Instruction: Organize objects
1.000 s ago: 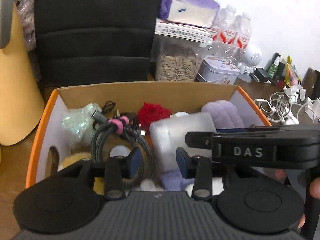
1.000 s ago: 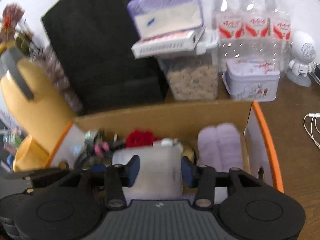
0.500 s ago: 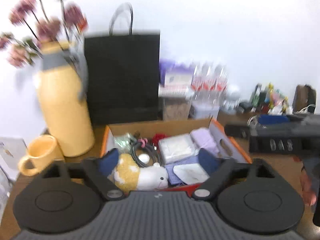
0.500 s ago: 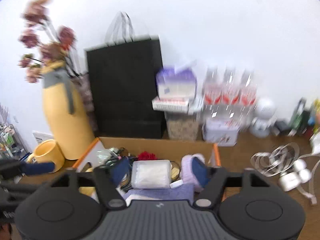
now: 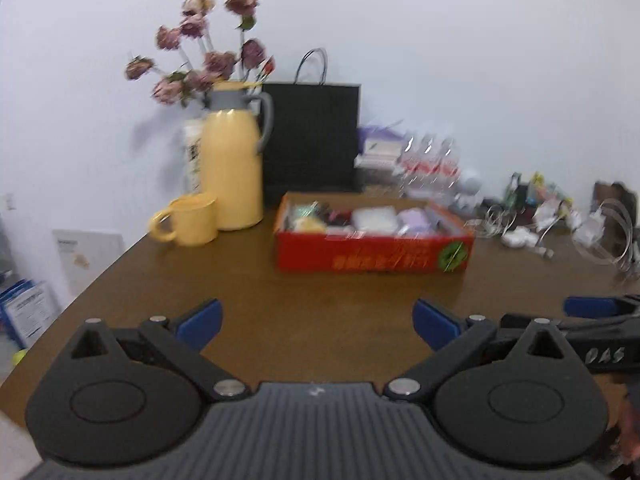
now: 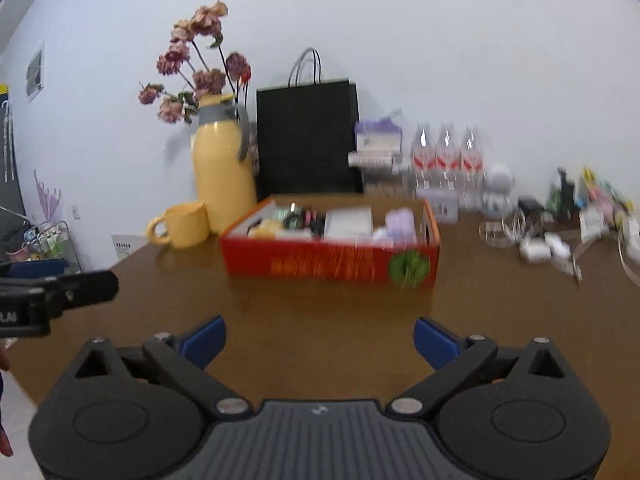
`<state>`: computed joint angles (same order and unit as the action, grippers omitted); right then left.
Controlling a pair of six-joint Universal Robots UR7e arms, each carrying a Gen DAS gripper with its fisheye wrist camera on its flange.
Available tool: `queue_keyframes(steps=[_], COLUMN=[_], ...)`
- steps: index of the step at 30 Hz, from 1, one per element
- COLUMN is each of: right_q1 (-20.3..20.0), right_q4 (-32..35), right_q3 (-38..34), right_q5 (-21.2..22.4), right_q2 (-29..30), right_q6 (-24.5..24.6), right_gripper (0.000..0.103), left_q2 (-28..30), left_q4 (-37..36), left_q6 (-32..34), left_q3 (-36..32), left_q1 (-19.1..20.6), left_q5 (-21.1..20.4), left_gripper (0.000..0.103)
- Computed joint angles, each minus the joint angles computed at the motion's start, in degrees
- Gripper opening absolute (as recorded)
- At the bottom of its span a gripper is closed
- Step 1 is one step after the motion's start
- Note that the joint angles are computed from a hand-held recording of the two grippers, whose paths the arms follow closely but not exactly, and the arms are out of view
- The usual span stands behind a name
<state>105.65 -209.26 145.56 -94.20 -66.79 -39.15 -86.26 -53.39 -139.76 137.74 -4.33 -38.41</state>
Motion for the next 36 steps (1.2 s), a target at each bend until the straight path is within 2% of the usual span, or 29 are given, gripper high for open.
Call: queue_keyframes(steps=[2, 3, 7, 9, 15, 20, 28, 36], right_q1=[0.2, 0.5, 3.3, 3.4, 3.9, 2.3, 1.4, 1.4], right_q4=[-2.5, -4.2, -13.7, -15.1, -17.0, -13.8, -12.1, -13.3], right_q3=[2.4, 3.6, 6.4, 7.6, 8.1, 8.4, 8.7, 9.3], right_q5=[-0.4, -0.5, -4.6, -4.7, -7.2, -4.8, -4.6, -4.7], right_q2=[-0.2, -0.3, 2.4, 2.2, 3.3, 1.8, 1.4, 1.5], right_q6=[1.8, 1.2, -1.2, -0.9, -1.4, -0.4, 0.3, 0.0], right_gripper=[0.101, 0.101, 0.103, 0.103, 0.103, 0.103, 0.103, 0.103], left_q2=[0.0, -0.2, 1.3, 1.3, 0.9, 1.2, 1.1, 1.1], left_q4=[-1.0, -1.7, -1.9, -2.9, -4.6, -6.7, -9.3, -9.5], left_q6=[-1.7, -1.8, 0.4, 0.5, 2.4, 4.3, 6.0, 6.2], left_q3=[0.8, 1.3, 1.5, 2.1, 2.9, 2.9, 3.3, 3.4], left_q1=[-1.7, -2.4, -3.3, -3.8, -4.6, -4.0, -3.3, -3.6], left_q5=[-2.4, -3.4, -4.4, -4.7, -5.8, -5.6, -5.8, -5.8], left_gripper=[0.103, 0.103, 0.103, 0.103, 0.103, 0.103, 0.103, 0.103])
